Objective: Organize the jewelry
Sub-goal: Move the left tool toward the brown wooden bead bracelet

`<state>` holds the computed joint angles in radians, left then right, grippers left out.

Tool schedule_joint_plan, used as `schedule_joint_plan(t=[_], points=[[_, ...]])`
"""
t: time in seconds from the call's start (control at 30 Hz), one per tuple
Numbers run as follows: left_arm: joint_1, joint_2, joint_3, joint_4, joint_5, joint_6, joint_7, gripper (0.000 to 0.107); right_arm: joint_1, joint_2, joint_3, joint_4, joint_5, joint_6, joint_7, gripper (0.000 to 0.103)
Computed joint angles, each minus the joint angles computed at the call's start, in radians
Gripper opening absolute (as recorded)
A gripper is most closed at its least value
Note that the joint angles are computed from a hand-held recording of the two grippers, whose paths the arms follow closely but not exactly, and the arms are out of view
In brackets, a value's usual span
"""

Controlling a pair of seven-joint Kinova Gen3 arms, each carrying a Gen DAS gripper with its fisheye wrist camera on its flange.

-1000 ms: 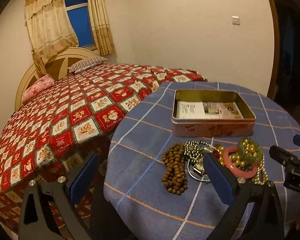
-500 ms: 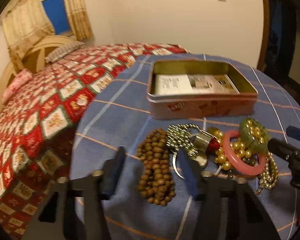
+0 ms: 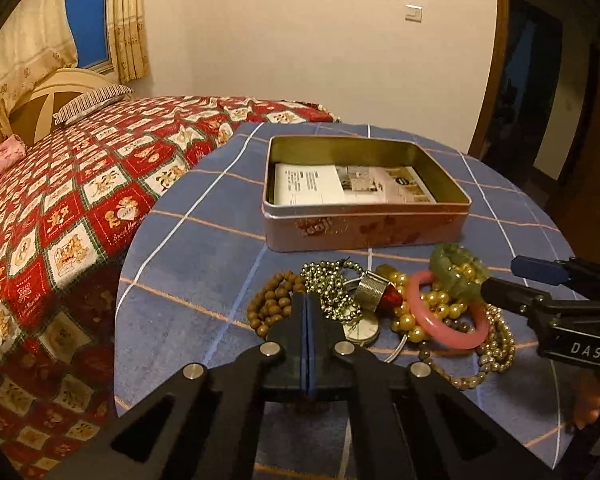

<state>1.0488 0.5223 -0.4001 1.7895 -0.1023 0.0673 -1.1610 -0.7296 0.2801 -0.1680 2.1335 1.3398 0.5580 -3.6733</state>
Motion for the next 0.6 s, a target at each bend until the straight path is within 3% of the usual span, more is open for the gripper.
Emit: schedule_joint_plan(t=[0.23, 0.3, 0.37, 0.43, 0.6], points=[[0.133, 0.016, -0.172, 0.021, 0.047, -0.054, 0.005, 0.0, 0.019, -0.001, 0.008, -0.004, -0.005, -0.021, 0.007, 0.067], [0.113, 0.019, -0.152, 0.012, 0.064, -0.042, -0.016, 0.0, 0.03, -0.001, 0.012, -0.01, -0.01, -0.039, 0.03, 0.068], [0.074, 0.029, -0.107, -0.024, 0.052, 0.018, -0.032, 0.001, 0.034, -0.002, 0.018, -0.014, -0.006, -0.049, 0.04, 0.068], [0.077, 0.056, -0.11, -0.063, 0.023, 0.085, -0.016, 0.002, 0.037, 0.0, 0.02, -0.014, 0.003, -0.062, 0.04, 0.068], [0.035, 0.064, -0.054, -0.072, -0.036, 0.112, 0.023, 0.002, 0.036, 0.007, 0.024, -0.018, 0.003, -0.073, 0.053, 0.068]])
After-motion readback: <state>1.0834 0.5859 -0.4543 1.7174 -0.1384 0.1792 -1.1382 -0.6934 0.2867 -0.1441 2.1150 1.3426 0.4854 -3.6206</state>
